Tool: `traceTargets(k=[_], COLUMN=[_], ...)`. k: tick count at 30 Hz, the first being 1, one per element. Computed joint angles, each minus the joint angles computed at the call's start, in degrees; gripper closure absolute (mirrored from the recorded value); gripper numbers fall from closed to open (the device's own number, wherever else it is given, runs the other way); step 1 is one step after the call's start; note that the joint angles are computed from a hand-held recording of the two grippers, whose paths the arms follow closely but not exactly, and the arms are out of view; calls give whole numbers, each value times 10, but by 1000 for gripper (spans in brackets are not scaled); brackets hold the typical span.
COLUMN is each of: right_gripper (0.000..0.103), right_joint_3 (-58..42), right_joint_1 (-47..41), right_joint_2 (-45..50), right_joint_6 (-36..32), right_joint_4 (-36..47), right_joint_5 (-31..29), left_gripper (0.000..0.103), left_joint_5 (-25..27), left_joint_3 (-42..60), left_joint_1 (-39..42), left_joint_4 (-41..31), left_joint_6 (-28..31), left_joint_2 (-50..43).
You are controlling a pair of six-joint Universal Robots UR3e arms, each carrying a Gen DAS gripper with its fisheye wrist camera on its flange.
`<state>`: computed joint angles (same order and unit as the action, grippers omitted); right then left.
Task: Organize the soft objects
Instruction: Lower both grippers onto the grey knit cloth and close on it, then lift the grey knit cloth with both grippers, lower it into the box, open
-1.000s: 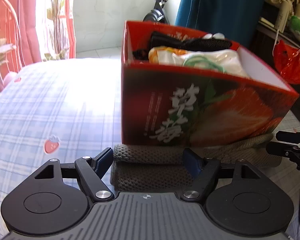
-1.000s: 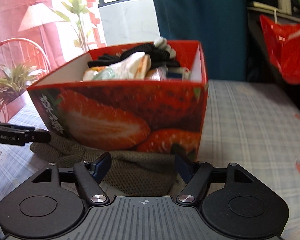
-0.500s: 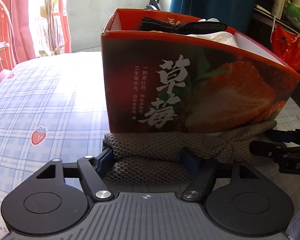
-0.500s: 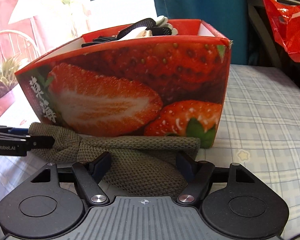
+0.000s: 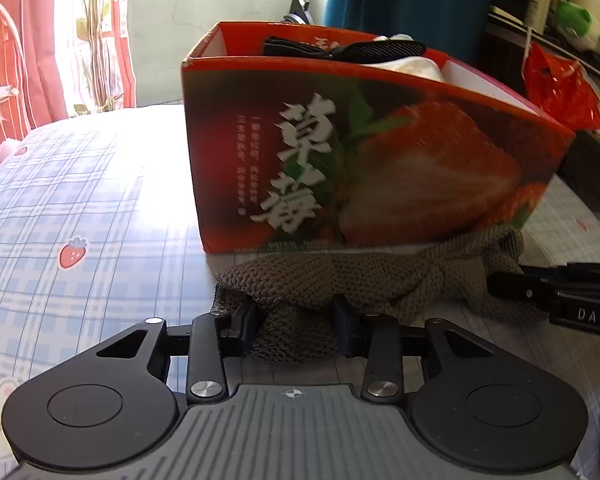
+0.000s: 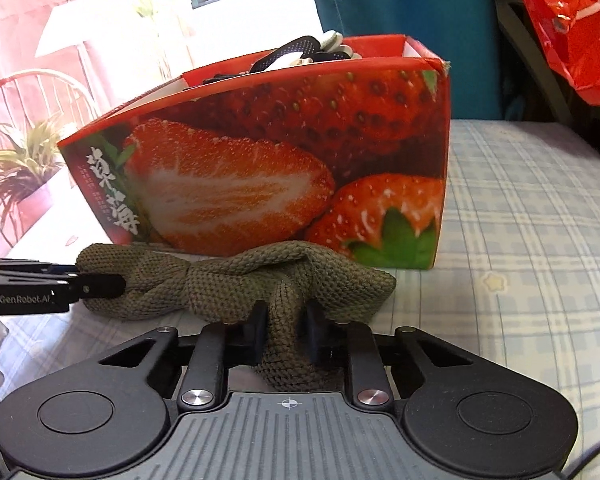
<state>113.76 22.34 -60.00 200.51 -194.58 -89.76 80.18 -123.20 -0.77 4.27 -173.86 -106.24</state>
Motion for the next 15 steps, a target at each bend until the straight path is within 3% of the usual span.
traceTargets(k=[8, 15], right_gripper=[86, 87], right_joint_3=[67, 145], right_joint_1=[3, -8], right_joint_2=[-46, -71], right_joint_6=[9, 35], right_joint_4=[-18, -84], right_joint_5=[25, 59], left_gripper=[63, 63], left_joint_5=[-5, -20], left_joint_3=[-74, -145], left_joint_1=[-4, 5], left_joint_4=[15, 48], left_joint_6=[1, -2], left_joint_2=[55, 96])
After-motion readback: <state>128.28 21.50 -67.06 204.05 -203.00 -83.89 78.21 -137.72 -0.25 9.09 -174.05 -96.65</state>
